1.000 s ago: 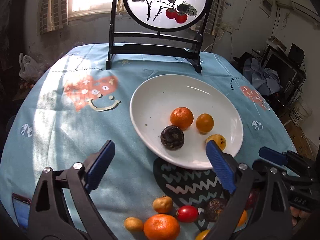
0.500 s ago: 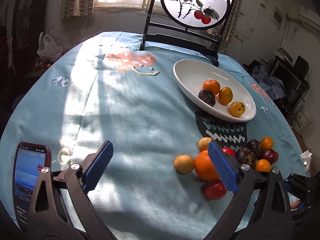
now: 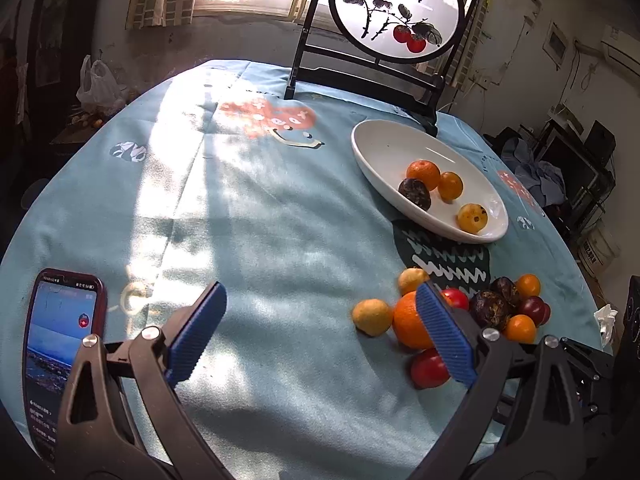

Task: Organize fruits
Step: 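Grasp a greenish-yellow tomato with the right tool while the left tool grasps a red tomato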

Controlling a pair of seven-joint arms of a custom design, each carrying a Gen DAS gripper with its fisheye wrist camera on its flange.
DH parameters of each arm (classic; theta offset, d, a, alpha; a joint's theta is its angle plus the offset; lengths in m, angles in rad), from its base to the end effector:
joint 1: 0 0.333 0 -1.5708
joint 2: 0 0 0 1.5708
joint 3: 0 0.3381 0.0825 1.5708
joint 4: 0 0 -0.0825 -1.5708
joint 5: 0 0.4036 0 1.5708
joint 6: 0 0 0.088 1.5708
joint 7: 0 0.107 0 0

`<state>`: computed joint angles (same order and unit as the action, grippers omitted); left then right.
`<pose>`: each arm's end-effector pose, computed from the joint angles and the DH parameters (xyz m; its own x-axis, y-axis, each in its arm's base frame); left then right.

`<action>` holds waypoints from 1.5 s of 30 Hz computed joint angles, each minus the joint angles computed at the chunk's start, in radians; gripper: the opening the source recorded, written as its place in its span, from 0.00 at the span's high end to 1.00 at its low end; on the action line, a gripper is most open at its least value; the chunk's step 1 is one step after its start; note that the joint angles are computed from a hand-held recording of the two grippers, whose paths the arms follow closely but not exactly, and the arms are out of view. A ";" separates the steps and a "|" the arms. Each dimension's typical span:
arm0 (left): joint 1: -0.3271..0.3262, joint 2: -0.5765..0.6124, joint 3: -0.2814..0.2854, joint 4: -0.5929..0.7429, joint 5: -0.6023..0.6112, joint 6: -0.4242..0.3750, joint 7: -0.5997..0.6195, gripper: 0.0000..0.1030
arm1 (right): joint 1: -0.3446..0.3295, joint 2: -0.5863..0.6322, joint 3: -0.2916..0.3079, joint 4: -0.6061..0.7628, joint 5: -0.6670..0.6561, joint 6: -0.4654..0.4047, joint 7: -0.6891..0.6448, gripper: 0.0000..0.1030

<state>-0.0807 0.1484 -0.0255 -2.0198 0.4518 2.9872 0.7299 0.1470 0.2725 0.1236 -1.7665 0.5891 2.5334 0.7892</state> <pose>0.6391 -0.0983 0.4819 0.2046 -0.9474 0.2461 -0.6386 -0.3197 -0.7000 0.6734 0.1723 0.4749 0.6229 -0.7707 -0.1340 -0.6657 -0.4322 -0.6083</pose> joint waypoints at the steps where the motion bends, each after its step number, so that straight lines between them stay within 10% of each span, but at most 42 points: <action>1: 0.000 -0.001 0.000 -0.003 -0.001 0.003 -0.001 0.06 | 0.003 0.003 -0.001 0.002 -0.006 0.003 0.006 0.39; 19: 0.003 0.014 -0.013 0.015 -0.040 -0.039 0.054 0.06 | -0.038 -0.025 0.015 -0.027 0.090 -0.013 -0.017 0.59; 35: -0.001 -0.015 -0.142 -0.030 -0.362 -0.018 0.555 0.07 | -0.063 -0.114 -0.053 -0.099 0.302 -0.033 -0.149 0.59; 45: -0.060 0.052 -0.109 0.062 -0.317 -0.141 0.531 0.38 | -0.076 -0.119 -0.069 -0.114 0.342 -0.063 -0.205 0.59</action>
